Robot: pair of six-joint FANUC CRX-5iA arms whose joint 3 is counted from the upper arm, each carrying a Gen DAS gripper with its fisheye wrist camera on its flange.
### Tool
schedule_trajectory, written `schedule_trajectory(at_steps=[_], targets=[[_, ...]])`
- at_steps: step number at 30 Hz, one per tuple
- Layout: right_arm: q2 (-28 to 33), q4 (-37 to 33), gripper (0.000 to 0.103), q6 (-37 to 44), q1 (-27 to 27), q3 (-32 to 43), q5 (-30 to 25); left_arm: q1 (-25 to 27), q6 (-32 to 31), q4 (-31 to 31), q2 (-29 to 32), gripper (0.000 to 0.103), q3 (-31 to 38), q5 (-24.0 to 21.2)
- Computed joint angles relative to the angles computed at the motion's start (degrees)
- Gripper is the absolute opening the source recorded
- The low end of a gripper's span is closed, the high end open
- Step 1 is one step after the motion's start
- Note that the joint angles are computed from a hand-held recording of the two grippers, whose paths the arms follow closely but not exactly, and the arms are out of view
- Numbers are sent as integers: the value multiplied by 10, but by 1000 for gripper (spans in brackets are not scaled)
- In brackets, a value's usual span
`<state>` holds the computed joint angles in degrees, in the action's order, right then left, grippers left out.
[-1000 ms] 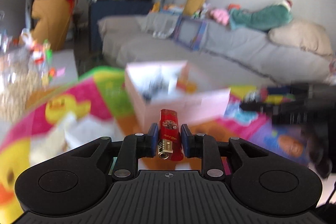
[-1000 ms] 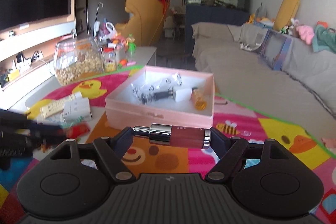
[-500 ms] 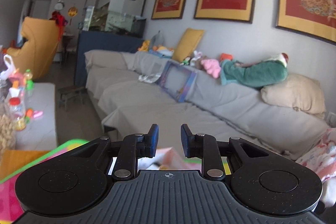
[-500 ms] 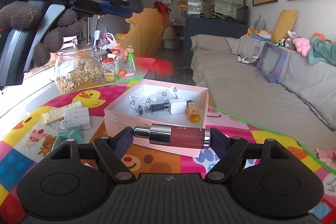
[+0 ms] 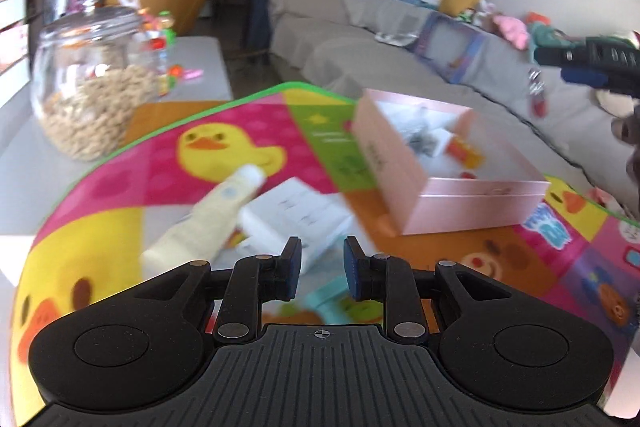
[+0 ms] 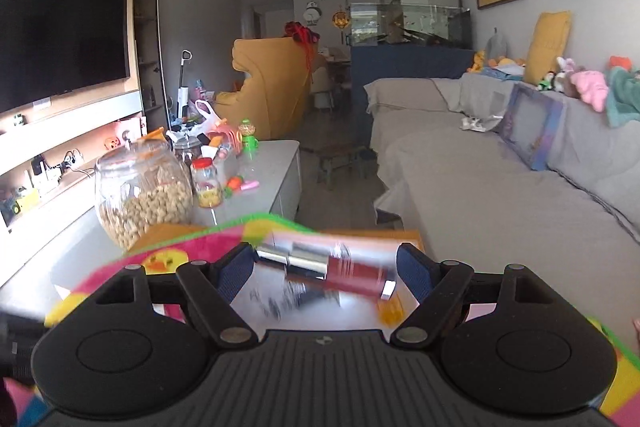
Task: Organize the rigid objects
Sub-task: 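Carry the lighter and lipstick over the pink box and open both grippers, then grasp the teal hair dryer with the left gripper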
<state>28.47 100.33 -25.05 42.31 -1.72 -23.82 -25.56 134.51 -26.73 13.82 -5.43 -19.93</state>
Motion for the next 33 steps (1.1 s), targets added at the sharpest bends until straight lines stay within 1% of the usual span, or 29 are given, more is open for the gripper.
schedule_trajectory(at_steps=[1, 2, 3, 6, 9, 11, 13, 16, 17, 18, 19, 21, 22, 24, 25, 27, 29, 30, 32, 33], targets=[[12, -30, 82, 35, 9, 21, -23, -1, 31, -23, -8, 26, -6, -8], [19, -40, 82, 50, 14, 31, -37, -2, 59, -40, -14, 26, -11, -13], [20, -41, 82, 58, 17, 32, -39, 2, 75, -46, -23, 26, -22, -9], [5, -34, 82, 47, 18, 3, -9, 19, 93, -33, -38, 26, -56, 17], [-8, -31, 82, 42, 23, -36, 22, 36, 75, 6, -40, 25, -79, 48], [-3, -79, 82, 89, 42, -45, 26, 43, 37, 45, -36, 25, -90, 69], [8, -158, 82, 163, 64, -40, 40, 44, 9, 72, -31, 25, -93, 81], [27, -307, 82, 314, 99, -18, 66, 45, -45, 123, -26, 26, -102, 99], [34, -351, 82, 363, 112, -7, 67, 43, -48, 126, -24, 26, -98, 98], [42, -370, 82, 392, 122, 1, 66, 41, -49, 125, -22, 25, -96, 96], [48, -369, 82, 401, 128, 4, 64, 38, -45, 120, -21, 26, -92, 93], [51, -355, 82, 400, 134, 0, 58, 35, -39, 113, -19, 25, -88, 91], [51, -359, 82, 402, 137, -1, 57, 33, -33, 106, -18, 25, -85, 87], [49, -425, 82, 453, 145, 5, 53, 28, -10, 84, -16, 25, -76, 78], [46, -439, 82, 463, 146, 2, 52, 26, -2, 77, -14, 25, -72, 74], [38, -417, 82, 444, 143, -16, 46, 25, 5, 72, -13, 25, -69, 71], [28, -360, 82, 393, 135, -41, 41, 25, 2, 74, -13, 25, -69, 70], [26, -345, 82, 380, 133, -48, 33, 24, 2, 72, -12, 25, -66, 68], [19, -289, 82, 336, 126, -69, 14, 19, 14, 58, -9, 25, -58, 59], [21, -265, 82, 321, 126, -71, -7, 17, 20, 49, -7, 25, -53, 54]])
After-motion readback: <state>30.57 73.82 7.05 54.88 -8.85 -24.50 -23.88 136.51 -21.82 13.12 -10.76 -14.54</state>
